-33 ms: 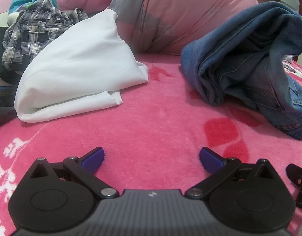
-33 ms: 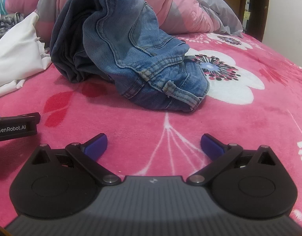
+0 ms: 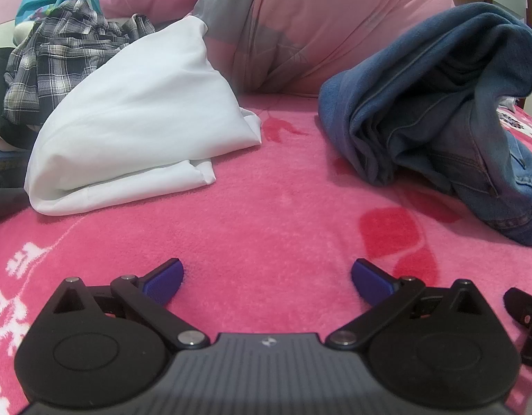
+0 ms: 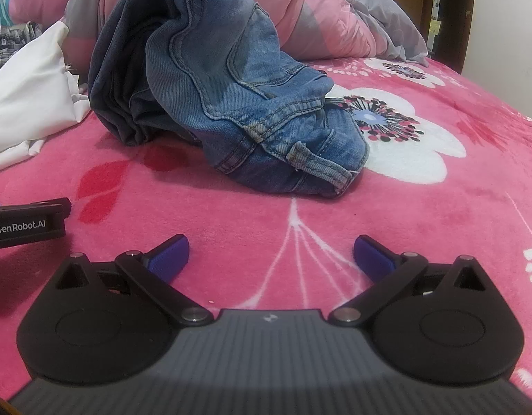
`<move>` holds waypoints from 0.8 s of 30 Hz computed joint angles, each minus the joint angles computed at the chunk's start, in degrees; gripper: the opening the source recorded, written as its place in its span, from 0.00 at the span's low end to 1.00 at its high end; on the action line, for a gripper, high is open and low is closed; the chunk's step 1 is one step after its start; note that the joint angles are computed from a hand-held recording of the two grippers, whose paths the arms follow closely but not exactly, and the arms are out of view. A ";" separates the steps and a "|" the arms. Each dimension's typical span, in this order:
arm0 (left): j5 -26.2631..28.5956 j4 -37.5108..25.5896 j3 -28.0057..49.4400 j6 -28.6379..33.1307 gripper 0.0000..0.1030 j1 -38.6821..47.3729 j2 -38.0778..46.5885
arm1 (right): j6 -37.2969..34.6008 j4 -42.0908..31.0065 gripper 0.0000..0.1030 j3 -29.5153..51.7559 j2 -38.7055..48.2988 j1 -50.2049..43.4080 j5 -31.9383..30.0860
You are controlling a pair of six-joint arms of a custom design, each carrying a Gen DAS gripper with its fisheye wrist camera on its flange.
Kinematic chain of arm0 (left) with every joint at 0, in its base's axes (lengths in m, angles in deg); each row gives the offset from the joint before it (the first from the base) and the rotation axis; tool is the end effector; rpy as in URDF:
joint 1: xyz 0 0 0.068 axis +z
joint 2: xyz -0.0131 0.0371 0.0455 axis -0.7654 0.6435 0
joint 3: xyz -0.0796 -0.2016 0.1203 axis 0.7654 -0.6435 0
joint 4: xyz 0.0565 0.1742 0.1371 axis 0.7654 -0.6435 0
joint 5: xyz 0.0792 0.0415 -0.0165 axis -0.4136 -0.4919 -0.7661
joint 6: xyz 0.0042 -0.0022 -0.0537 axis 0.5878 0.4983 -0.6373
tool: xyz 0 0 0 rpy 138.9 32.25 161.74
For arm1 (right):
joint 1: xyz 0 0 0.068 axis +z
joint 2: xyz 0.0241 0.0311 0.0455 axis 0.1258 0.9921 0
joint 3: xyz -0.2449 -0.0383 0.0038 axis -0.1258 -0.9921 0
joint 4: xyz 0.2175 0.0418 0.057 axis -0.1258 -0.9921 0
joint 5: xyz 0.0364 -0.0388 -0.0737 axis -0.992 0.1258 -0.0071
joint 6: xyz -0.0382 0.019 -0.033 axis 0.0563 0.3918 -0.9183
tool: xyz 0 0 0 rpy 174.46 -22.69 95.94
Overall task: Fold clothes
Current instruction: 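Move both grippers toward the crumpled blue jeans on the bed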
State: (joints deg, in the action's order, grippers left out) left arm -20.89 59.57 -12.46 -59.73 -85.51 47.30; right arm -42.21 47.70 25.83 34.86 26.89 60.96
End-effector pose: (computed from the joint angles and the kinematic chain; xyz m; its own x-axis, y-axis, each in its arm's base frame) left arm 0.2130 -0.1421 0.1985 -0.5745 0.2575 -0.7770 0.3502 0.9353 0.0510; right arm 0.1090 0.0158 0.1967 -0.5365 0.3004 -0.7886 0.5058 0.8625 -0.0156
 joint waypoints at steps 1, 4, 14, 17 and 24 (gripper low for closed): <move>-0.03 -0.05 0.03 0.03 1.00 0.00 0.01 | 0.00 0.00 0.99 0.00 0.00 0.00 0.00; 0.01 -0.10 0.04 0.02 1.00 0.01 -0.01 | 0.00 0.01 0.99 -0.03 -0.03 0.00 0.00; -0.20 -0.47 -0.60 0.34 1.00 -0.07 -1.11 | -0.48 0.27 0.99 -0.39 -0.88 -0.64 -0.56; -0.50 -0.51 -0.10 0.38 1.00 -0.30 -0.52 | -0.89 0.46 0.99 -0.49 -1.34 -1.16 -0.99; -0.25 -0.52 -0.21 0.45 1.00 -0.15 -0.58 | -0.30 -0.07 0.99 -0.26 -0.96 -0.43 -0.49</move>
